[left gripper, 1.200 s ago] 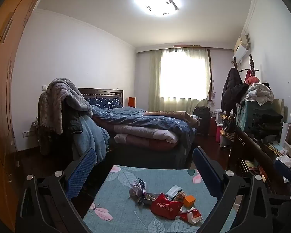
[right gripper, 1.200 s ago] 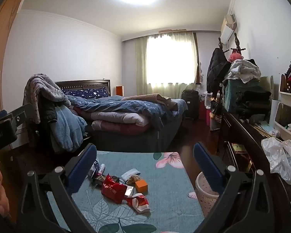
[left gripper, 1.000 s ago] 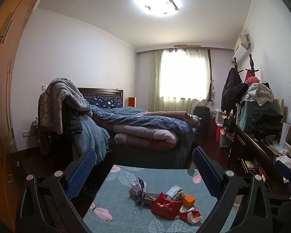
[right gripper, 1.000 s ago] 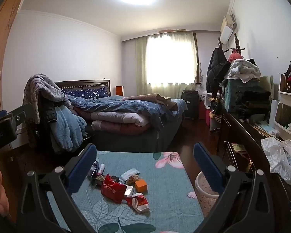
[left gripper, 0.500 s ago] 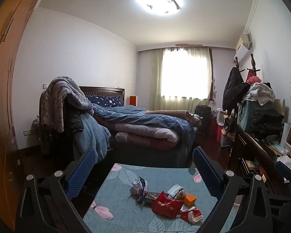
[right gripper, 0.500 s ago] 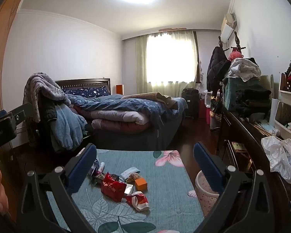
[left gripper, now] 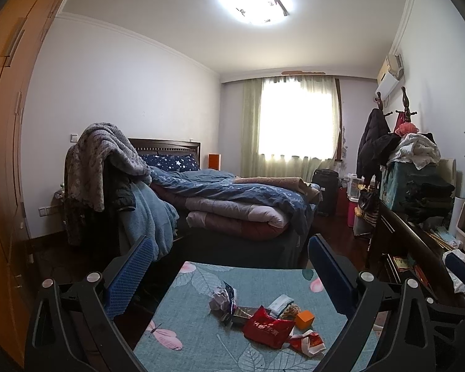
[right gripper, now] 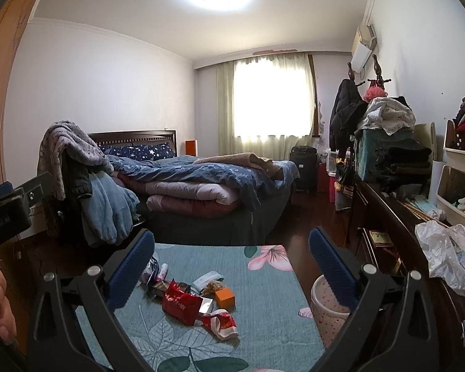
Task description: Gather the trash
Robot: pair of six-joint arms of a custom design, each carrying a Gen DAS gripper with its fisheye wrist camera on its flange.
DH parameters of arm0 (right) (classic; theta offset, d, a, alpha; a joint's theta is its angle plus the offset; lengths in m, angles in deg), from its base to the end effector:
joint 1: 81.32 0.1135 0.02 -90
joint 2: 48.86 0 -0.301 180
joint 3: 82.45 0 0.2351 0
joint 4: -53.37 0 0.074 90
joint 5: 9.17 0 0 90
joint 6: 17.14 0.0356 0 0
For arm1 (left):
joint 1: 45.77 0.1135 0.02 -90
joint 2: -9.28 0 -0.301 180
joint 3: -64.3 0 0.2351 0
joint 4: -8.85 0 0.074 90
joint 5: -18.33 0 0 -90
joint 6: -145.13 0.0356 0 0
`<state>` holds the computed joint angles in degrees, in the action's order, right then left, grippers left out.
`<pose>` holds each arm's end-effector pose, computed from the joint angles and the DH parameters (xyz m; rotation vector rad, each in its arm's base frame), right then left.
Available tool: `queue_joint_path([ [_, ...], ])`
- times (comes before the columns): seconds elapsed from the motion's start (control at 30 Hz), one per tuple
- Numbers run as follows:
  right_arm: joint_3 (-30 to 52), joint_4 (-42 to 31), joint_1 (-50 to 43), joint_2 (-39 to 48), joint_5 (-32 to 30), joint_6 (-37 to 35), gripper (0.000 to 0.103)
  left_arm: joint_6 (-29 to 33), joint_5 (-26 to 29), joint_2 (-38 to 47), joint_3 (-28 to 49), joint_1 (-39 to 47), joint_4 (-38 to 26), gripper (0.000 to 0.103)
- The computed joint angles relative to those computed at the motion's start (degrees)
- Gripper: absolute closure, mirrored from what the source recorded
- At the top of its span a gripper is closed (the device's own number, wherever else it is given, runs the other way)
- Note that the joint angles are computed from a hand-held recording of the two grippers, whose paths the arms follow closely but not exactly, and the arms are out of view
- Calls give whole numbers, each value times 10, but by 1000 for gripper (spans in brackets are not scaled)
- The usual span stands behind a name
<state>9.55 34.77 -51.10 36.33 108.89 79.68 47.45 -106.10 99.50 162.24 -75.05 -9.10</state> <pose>0.2948 0.1523 0.4198 -0.0067 1.7522 0.0365 0.3202 -0.1565 0.4277 -0.1114 1.7144 0.0482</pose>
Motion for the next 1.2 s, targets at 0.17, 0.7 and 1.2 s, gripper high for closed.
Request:
queue_joint_path([
  [0.17, 11, -2, 4, -2, 7, -7, 3, 0, 1, -1, -9, 3, 8, 3],
  [0.7, 35, 11, 1, -3, 10, -30, 3, -7, 7, -10, -3, 15, -10, 4],
  [1.2, 34, 4, -6, 6, 4, -18, 3, -11, 2, 8, 1, 5, -7, 4],
])
